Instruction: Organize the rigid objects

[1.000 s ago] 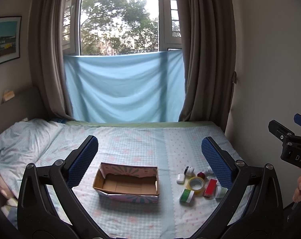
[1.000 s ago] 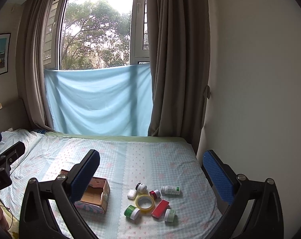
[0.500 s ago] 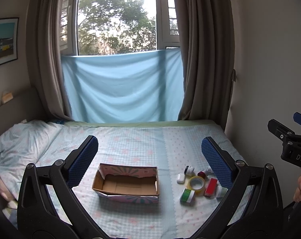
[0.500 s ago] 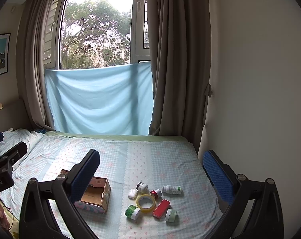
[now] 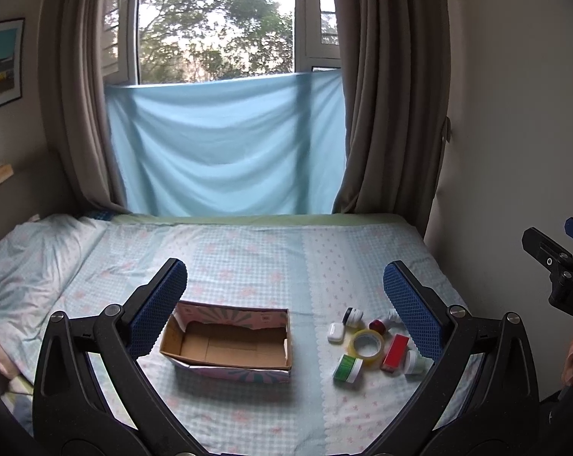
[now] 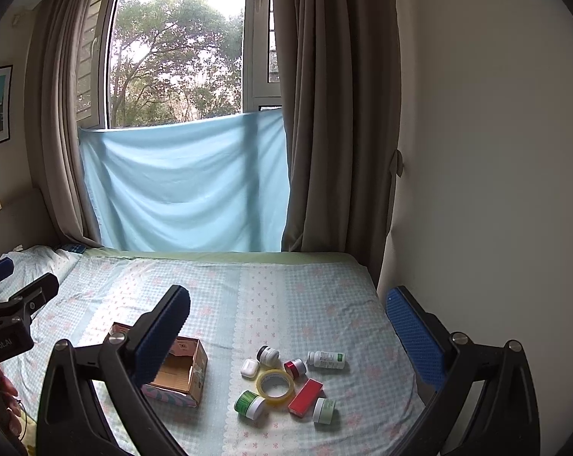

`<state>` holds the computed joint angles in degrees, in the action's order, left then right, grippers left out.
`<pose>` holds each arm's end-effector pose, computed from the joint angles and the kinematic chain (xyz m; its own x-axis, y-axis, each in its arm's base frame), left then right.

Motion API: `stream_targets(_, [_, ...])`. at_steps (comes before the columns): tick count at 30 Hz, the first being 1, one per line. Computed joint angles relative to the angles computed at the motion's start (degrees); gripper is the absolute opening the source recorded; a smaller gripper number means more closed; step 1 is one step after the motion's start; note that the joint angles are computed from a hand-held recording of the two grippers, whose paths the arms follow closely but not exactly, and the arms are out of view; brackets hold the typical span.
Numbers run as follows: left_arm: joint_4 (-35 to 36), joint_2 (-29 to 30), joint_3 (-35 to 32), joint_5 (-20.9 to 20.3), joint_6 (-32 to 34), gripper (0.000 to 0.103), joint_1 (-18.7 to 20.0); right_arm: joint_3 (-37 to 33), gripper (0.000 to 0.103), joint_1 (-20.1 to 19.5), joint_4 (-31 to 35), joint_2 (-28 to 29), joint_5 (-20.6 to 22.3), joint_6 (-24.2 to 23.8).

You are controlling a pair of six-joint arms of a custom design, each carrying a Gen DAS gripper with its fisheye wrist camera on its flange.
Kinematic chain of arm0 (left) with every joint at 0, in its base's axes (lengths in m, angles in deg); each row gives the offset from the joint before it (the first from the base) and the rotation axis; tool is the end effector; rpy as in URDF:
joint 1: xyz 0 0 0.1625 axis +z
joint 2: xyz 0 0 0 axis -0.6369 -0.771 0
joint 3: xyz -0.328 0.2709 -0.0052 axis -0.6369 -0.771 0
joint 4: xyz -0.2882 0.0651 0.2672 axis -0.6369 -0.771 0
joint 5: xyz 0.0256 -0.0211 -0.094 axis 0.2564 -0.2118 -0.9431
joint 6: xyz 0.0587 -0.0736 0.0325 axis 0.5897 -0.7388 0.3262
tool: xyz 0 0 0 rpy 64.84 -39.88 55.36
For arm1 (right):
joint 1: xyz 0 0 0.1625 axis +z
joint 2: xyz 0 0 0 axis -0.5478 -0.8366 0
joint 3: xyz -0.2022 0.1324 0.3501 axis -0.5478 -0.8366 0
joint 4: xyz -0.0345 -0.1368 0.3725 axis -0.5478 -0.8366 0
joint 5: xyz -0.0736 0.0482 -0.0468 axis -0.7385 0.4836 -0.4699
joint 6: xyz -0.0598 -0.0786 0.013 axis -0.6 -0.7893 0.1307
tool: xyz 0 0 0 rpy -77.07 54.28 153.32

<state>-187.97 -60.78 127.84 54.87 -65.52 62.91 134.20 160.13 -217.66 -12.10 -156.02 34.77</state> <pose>-0.5232 -0.4703 0.3728 -0.6975 0.0938 -0.7104 0.6562 0.4820 -0.5806 0.3941 -0.4425 0.4683 -0.6789 0.1180 0.7247 -0.6305 0.4121 -0.6577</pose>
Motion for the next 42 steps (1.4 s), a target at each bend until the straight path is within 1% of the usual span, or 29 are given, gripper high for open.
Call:
stream_targets(2, [2.82, 1.81, -1.4, -1.85, -1.52, 0.103, 1.6, 0.4, 0.103, -1.68, -0.41, -0.23, 0.17, -1.32])
stream_targets(3, [4.08, 2.81, -2.32, -3.88, -1.79, 0.103, 2.61, 0.68, 0.103, -2.77, 0.44, -0.54, 0.55, -1.2])
stream_targets(4, [5.49, 3.95, -3.26, -6.02, -2.04, 0.103, 3.55, 0.99, 0.103, -4.07, 2.93, -1.18, 1.43, -0.05])
stream_targets(7, [8.49, 7.19, -4.54, -9.73, -2.01, 0.103, 5.87, 1.83, 0.103, -8.54, 12.01, -3.37, 4.42, 6.16])
stream_targets(9, [10.38, 9.83, -5.51, -11.78, -1.78, 0.103, 7.55, 2.71, 0.103, -11.87, 13.86, -4.06, 6.22, 8.73])
stream_targets(11, [12.43, 12.8, -6.94, -14.39, -2.06, 0.103, 9.4, 3.32, 0.103, -15.35, 16.49, -4.04, 6.29, 11.67])
stream_targets(14, [13.21, 16.72, -8.42, -18.83, -1.85, 0.103, 12.26, 4.3, 0.103, -20.56, 20.49, -3.66, 6.31, 16.16])
stream_targets(16, [13.68, 19.17, -9.45, -21.18, -1.3, 0.103, 14.0, 5.38, 0.103, -23.76, 21.84, -3.53, 7.21, 19.13])
stream_targets(20, [16.38, 24.41, -12.09, -23.5, -0.26, 0.103, 17.01, 6.36, 0.103, -29.61, 26.84, -2.62, 9.44, 26.36])
stream_targets(22, [18.29, 26.97, -13.6, -24.53, -0.16, 0.103, 18.45, 6.27, 0.103, -31.86, 28.9, -1.71, 10.64, 28.54])
stream_targets(25, [21.01, 30.27, -15.07, -26.07, -0.32, 0.103, 20.27, 4.87, 0.103, -34.12, 33.24, 0.82, 10.64, 30.94])
stream_targets(27, [22.65, 32.02, -15.86, -26.66, -0.75, 0.103, 21.19, 3.51, 0.103, -35.53, 36.83, 2.38, 11.36, 32.47])
stream_targets(29, [23.31, 33.41, -16.68, -27.53, -1.01, 0.103, 22.22, 2.03, 0.103, -36.42, 40.23, 4.22, 10.65, 33.66])
stream_targets(31, [23.59, 34.85, -17.91, -28.17, -0.81, 0.103, 23.12, 1.03, 0.103, -37.1, 41.79, 6.02, 9.46, 33.61])
stream_targets(33, [24.06, 36.59, -19.58, -28.24, 0.04, 0.103, 23.96, 0.21, 0.097, -37.63, 43.4, 7.45, 8.26, 33.86])
stream_targets(36, [25.19, 39.33, -22.3, -28.06, 1.65, 0.102, 24.89, -0.32, 0.095, -38.35, 45.58, 8.63, 6.4, 34.85])
stream_targets(37, [25.45, 40.2, -23.15, -28.31, 2.14, 0.102, 25.15, -0.4, 0.092, -38.56, 45.86, 8.96, 5.8, 35.06])
stream_targets(38, [25.52, 40.91, -23.83, -28.93, 2.5, 0.101, 25.47, -0.64, 0.087, -38.86, 46.26, 9.31, 5.59, 35.19])
stream_targets(39, [25.85, 41.63, -24.58, -29.38, 2.42, 0.099, 25.8, -1.02, 0.086, -39.21, 46.93, 9.7, 5.61, 35.46])
stream_targets(41, [26.55, 42.74, -25.86, -30.45, 1.62, 0.089, 26.47, -1.87, 0.08, -39.93, 47.97, 10.56, 5.87, 36.18])
stream_targets(42, [26.69, 43.1, -26.26, -30.88, 1.12, 0.087, 26.78, -2.37, 0.078, -40.2, 48.63, 11.05, 5.59, 36.8])
